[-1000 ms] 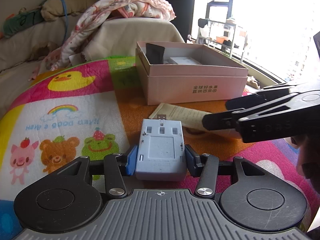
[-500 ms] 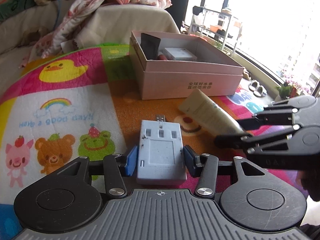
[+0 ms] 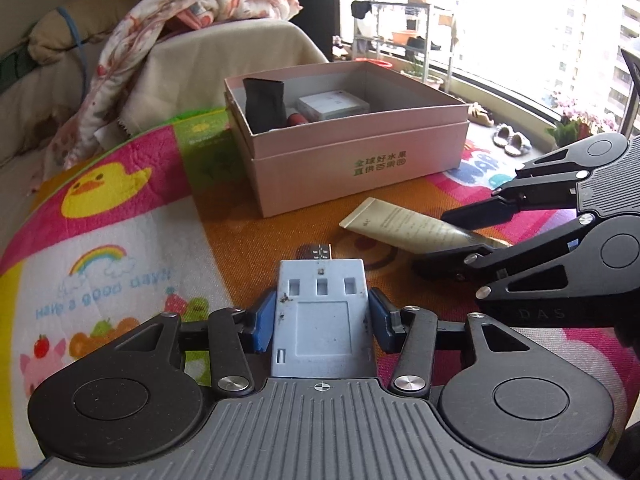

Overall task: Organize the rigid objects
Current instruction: 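Grasp the cream tube upright with the right gripper while left holds charger, then carry the charger over the pink box with the left gripper and release it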

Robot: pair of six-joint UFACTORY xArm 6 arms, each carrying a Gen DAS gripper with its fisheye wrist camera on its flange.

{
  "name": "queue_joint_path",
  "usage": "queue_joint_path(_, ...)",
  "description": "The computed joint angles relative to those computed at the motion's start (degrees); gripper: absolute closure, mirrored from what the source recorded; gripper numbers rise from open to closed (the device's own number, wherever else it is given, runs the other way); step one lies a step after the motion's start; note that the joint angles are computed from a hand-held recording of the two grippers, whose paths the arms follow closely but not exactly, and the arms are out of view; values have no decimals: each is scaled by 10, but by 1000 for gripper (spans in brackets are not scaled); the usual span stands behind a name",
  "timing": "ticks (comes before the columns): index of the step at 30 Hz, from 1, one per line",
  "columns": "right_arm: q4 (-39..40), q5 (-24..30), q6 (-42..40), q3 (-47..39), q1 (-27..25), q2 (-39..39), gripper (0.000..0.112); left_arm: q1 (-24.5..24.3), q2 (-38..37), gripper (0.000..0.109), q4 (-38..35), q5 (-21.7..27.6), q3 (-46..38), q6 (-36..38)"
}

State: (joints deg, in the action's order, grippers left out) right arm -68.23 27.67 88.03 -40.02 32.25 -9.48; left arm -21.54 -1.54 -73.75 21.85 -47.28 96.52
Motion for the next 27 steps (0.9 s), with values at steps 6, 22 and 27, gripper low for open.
queue_joint_path(6, 49, -22, -48, 45, 26, -49, 75, 28, -65, 55, -17, 65, 64, 74)
queue_joint_path(22, -74, 55, 56, 44, 3, -255, 106, 61, -108, 56, -186, 176, -85, 95)
queue_joint_path(27, -67, 47, 43, 55, -17, -263, 105, 81, -77, 56, -150, 193, -92, 20)
